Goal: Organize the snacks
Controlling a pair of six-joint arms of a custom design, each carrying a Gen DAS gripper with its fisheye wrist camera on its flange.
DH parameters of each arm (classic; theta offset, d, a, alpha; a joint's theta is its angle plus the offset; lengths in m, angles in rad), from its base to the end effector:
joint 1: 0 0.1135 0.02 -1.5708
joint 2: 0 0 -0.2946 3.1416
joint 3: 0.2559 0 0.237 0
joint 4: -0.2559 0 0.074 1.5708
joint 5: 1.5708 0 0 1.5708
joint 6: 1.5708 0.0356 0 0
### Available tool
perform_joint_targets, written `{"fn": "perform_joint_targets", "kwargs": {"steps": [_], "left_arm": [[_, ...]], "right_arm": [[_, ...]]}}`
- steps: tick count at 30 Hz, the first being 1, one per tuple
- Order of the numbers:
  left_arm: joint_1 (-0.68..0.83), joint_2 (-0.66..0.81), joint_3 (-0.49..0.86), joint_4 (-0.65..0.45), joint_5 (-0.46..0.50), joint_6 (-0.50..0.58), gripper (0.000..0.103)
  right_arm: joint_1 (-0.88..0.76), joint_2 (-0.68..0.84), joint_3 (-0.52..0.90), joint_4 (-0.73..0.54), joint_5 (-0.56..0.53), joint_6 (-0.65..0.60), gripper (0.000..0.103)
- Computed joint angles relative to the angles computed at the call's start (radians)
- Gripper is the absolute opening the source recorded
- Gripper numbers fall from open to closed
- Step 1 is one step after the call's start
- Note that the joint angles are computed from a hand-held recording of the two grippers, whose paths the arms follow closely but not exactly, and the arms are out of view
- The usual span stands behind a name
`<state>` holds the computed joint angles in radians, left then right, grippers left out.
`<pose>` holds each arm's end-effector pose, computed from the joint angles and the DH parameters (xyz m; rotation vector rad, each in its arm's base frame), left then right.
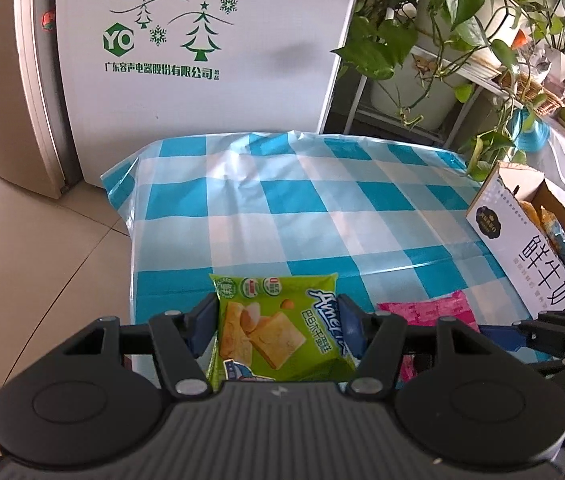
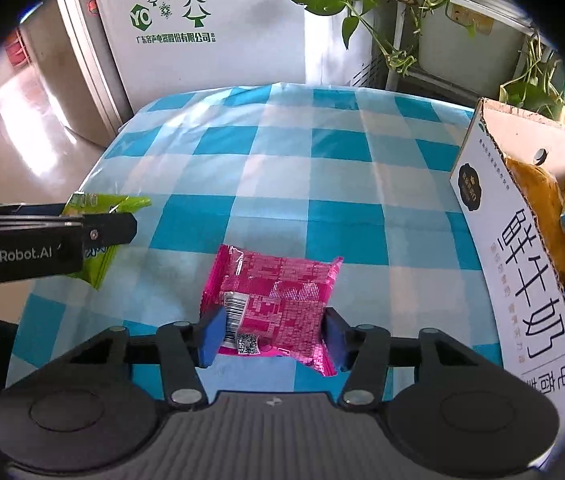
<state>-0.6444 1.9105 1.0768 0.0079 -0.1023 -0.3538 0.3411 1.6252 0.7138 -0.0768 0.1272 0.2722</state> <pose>0.3147 -0.2319 0.1814 0.3024 2.4004 -0.3437 0.2692 0.0908 0.1719 -0.0391 2.5483 0.0759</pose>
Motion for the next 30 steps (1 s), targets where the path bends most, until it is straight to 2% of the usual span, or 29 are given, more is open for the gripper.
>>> {"fn": "perform_joint_targets", "kwargs": {"steps": [14, 22, 30], "left_arm": [[-0.019, -0.024, -0.030, 0.029, -0.004, -0.007, 0.061], [-0.036, -0.055, -0.041, 0.033, 0.000, -0.018, 0.061], [-0.065, -0.124, -0.050, 0.032, -0.024, -0.011, 0.061]], "right_arm": [[-0.003, -0.135, -0.050, -0.001, 0.033, 0.030, 0.058], [-0.033, -0.261, -0.047, -0.028, 0.028, -0.007, 0.058], [-0.131, -0.415, -0.043, -0.075, -0.027, -0.077, 0.058]]}}
